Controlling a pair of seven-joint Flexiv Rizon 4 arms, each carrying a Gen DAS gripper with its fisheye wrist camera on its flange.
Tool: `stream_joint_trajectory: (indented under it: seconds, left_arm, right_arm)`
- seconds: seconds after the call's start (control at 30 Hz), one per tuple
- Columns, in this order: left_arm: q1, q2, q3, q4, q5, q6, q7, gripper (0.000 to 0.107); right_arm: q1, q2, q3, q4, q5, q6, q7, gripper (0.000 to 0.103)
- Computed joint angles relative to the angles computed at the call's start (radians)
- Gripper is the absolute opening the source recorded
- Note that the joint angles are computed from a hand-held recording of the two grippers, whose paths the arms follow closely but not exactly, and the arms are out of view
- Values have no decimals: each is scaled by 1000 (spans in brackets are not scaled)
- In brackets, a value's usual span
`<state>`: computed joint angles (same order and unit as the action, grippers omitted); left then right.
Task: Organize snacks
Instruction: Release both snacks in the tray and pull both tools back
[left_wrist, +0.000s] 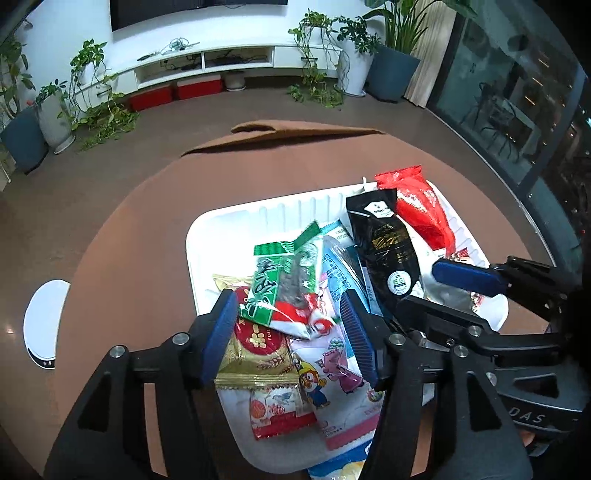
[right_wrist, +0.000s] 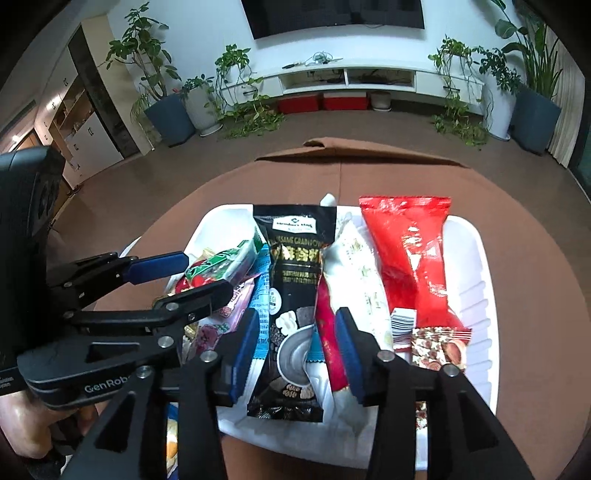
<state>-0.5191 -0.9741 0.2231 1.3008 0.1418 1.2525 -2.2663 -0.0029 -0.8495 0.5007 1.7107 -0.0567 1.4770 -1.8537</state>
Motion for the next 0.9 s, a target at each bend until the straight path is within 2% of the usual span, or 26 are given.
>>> stream_joint_trajectory:
  seconds: [0.2, 0.27, 0.3, 0.33, 0.37, 0.57, 0.67, 0.8, 0.9]
  left_arm:
    - [-62, 59, 69, 80, 32, 43, -101, 75]
    - [-85, 82, 93, 113, 45, 63, -148, 84]
    - [-98, 95, 108, 133, 53, 78, -174, 92]
    - [-117, 105, 124, 142, 60, 76, -196, 100]
    - [-138, 112, 144, 149, 72, 73, -220, 103]
    - [-250, 170, 219, 196, 185, 61, -323, 103]
    - [-323, 187, 263, 195, 265, 21, -386, 103]
    - [-363, 218, 250, 216, 330, -38, -441, 103]
    - [-339, 245, 185, 253, 336, -49, -464, 103]
  right_arm:
    - [-16, 37, 5, 51, -3, 66, 5, 71]
    - [-43, 40, 31, 64, -7, 83, 6, 82]
    - [-60, 43, 48, 72, -8, 93, 7, 86]
    - [-80, 43, 68, 80, -10, 102, 8, 94]
    - [-114, 38, 103, 87, -10, 110, 5, 100]
    - [-299, 33, 278, 142, -15, 116, 2, 101]
    - [-410, 30, 370, 198, -33, 144, -13, 101]
    - [-555, 19, 468, 277, -72, 181, -7, 102]
    - [-639, 21, 502, 343, -101, 214, 6, 103]
